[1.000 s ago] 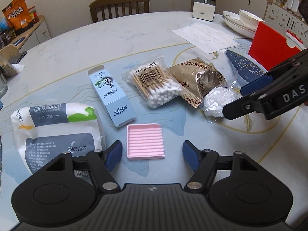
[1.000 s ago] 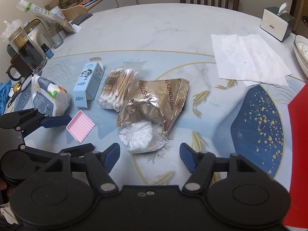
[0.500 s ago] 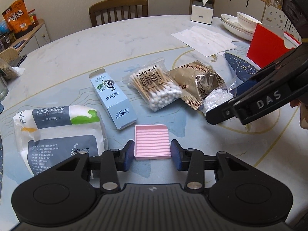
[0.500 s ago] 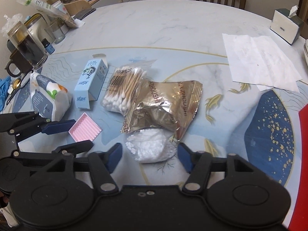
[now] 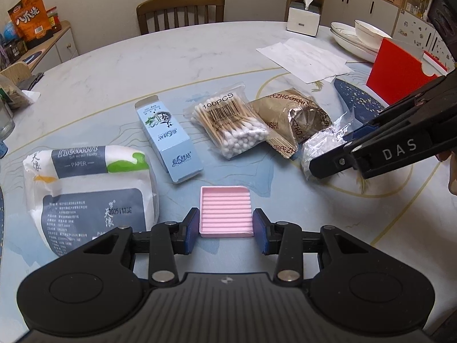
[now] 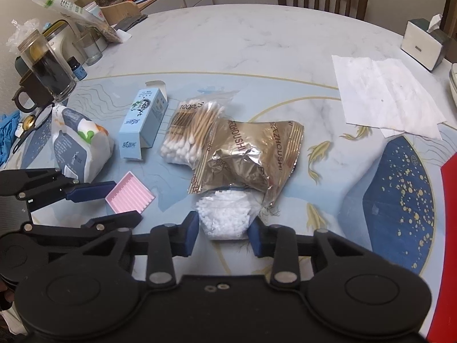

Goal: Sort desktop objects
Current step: 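Close left tool on pink pad while right tool grasps cotton ball bag, then carry pink pad with left tool while right tool carries cotton bag into red box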

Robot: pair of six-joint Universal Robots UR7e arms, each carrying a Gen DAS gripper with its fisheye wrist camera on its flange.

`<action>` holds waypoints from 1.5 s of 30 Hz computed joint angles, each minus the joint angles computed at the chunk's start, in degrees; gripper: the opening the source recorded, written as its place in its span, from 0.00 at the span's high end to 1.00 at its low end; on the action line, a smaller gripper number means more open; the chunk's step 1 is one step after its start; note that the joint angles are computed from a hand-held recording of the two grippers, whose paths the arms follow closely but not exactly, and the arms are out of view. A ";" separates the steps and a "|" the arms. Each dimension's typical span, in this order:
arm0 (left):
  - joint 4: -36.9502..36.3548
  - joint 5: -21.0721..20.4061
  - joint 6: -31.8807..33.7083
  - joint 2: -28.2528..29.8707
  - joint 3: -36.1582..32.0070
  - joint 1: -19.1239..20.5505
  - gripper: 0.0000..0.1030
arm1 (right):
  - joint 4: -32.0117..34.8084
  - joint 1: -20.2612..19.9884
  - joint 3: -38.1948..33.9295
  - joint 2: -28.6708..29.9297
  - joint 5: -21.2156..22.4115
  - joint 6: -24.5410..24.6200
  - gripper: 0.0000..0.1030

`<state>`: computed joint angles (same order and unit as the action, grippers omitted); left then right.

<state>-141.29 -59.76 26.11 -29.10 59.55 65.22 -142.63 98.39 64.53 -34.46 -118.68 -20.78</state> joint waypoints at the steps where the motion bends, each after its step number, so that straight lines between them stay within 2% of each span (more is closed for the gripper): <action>1: 0.15 0.02 -0.20 -0.15 0.20 -0.05 0.62 | -0.27 0.02 0.42 -0.28 0.19 0.04 0.66; 24: -2.07 0.05 -3.19 -3.91 6.55 -2.85 0.62 | -4.66 -0.66 11.67 -10.03 3.07 1.41 0.66; 37: -3.34 -0.68 -5.34 -4.21 8.28 -6.38 0.62 | -4.83 -1.69 16.81 -18.27 7.65 0.00 0.66; 45: -3.86 -0.89 -5.94 -2.59 7.39 -8.86 0.62 | -4.65 -3.02 17.80 -22.04 8.94 -2.25 0.66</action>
<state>-145.15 -60.65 20.17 -31.69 66.94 56.35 -147.28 95.36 82.32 -56.50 -109.74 -23.02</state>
